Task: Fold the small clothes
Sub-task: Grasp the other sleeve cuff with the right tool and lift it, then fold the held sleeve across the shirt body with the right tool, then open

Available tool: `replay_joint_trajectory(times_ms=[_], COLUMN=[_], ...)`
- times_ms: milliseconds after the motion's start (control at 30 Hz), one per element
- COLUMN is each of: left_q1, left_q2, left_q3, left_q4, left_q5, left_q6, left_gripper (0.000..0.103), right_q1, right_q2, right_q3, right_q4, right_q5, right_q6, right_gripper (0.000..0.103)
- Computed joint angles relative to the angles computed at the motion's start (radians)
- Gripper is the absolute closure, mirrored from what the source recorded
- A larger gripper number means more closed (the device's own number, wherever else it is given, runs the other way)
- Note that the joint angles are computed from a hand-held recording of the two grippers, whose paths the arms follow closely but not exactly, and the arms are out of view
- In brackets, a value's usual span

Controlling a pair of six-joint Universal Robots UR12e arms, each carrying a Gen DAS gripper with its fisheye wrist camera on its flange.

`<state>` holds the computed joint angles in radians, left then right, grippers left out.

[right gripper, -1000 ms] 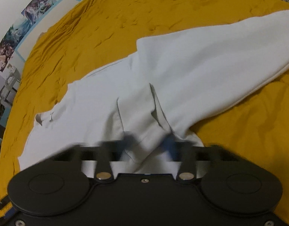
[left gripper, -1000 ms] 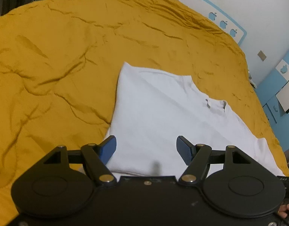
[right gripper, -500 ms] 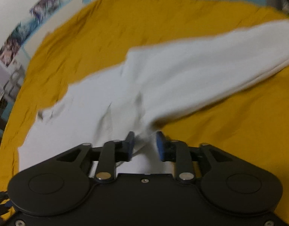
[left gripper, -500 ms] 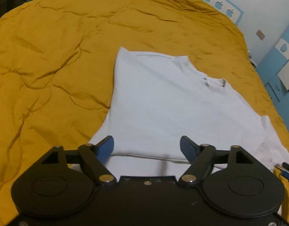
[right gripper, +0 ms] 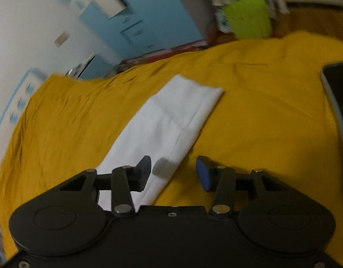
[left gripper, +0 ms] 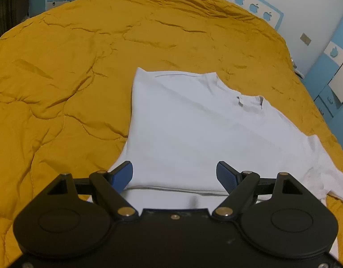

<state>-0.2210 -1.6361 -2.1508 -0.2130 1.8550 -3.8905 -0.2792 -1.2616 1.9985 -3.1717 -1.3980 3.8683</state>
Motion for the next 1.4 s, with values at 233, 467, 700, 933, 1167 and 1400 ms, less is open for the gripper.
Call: replay_joint_trajectory(times_ms=[233, 467, 700, 933, 1167, 1400], left_q1=[0.004, 0.004, 0.017, 0.021, 0.024, 0.028], left_q2=[-0.019, -0.008, 0.021, 0.043, 0.045, 0.020], left_q3=[0.009, 0.000, -0.033, -0.051, -0.053, -0.031], left_q4=[-0.013, -0.004, 0.023, 0.018, 0.019, 0.037], left_q5=[-0.001, 0.006, -0.015, -0.017, -0.023, -0.045], left_q6=[-0.003, 0.013, -0.011, -0.035, -0.048, -0.024], left_gripper=[0.018, 0.018, 0.016, 0.016, 0.016, 0.016], right_q1=[0.018, 0.061, 0.206, 0.397, 0.465, 0.372], right_q2=[0.053, 0.014, -0.035, 0.012, 0.015, -0.048], right_q3=[-0.038, -0.035, -0.072, -0.135, -0.118, -0.056], right_q4=[-0.072, -0.179, -0.299, -0.183, -0.021, 0.074], right_q5=[-0.066, -0.035, 0.256, 0.610, 0.600, 0.454], right_q6=[0.081, -0.052, -0.167, -0.260, -0.418, -0.543], right_gripper=[0.074, 0.084, 0.084, 0.080, 0.058, 0.054])
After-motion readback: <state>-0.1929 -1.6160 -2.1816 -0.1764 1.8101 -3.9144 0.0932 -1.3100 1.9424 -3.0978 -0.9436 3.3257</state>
